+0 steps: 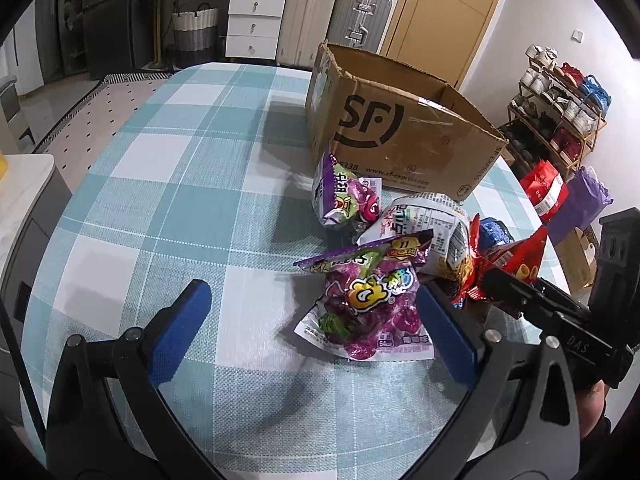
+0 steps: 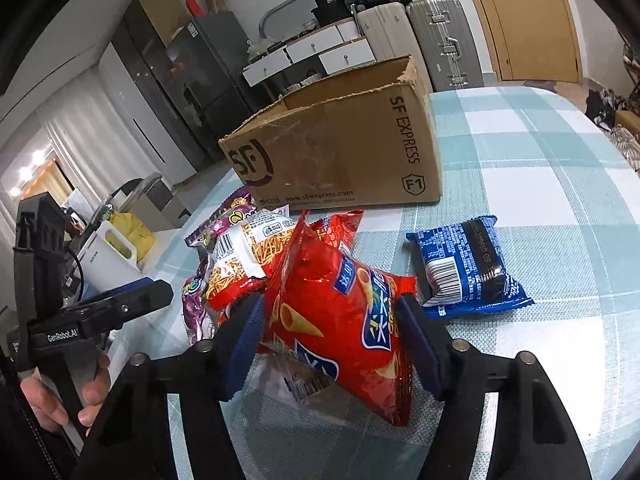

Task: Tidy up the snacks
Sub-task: 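Grasp the red chip bag with the right gripper while the left grasps the purple candy bag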

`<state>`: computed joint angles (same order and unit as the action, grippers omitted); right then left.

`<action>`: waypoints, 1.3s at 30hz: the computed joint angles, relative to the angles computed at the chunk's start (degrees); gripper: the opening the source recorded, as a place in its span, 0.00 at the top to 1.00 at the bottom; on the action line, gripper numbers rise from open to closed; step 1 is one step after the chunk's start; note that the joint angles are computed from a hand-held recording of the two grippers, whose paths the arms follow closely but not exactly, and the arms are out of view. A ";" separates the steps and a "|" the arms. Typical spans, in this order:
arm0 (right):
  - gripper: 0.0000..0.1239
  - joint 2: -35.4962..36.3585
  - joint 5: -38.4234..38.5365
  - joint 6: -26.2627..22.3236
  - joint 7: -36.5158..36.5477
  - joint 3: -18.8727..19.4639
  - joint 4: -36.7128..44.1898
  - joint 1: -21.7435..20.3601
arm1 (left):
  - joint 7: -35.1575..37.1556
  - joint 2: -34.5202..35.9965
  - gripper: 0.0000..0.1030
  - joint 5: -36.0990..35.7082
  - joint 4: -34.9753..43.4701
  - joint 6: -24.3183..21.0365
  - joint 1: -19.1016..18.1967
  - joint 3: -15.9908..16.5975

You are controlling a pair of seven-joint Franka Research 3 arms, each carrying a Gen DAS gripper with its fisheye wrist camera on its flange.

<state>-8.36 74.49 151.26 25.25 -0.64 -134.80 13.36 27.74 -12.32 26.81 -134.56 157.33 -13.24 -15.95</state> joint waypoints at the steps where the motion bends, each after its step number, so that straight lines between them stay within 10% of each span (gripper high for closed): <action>1: 0.49 0.03 0.47 -0.31 -0.39 -0.13 0.01 -0.02 | 0.22 0.03 0.01 -0.33 -0.10 0.13 -0.10 0.15; 39: 0.50 -4.99 6.07 -4.01 -4.85 -1.64 -3.04 -0.55 | 11.89 6.33 0.03 -12.42 1.83 5.10 -2.26 2.68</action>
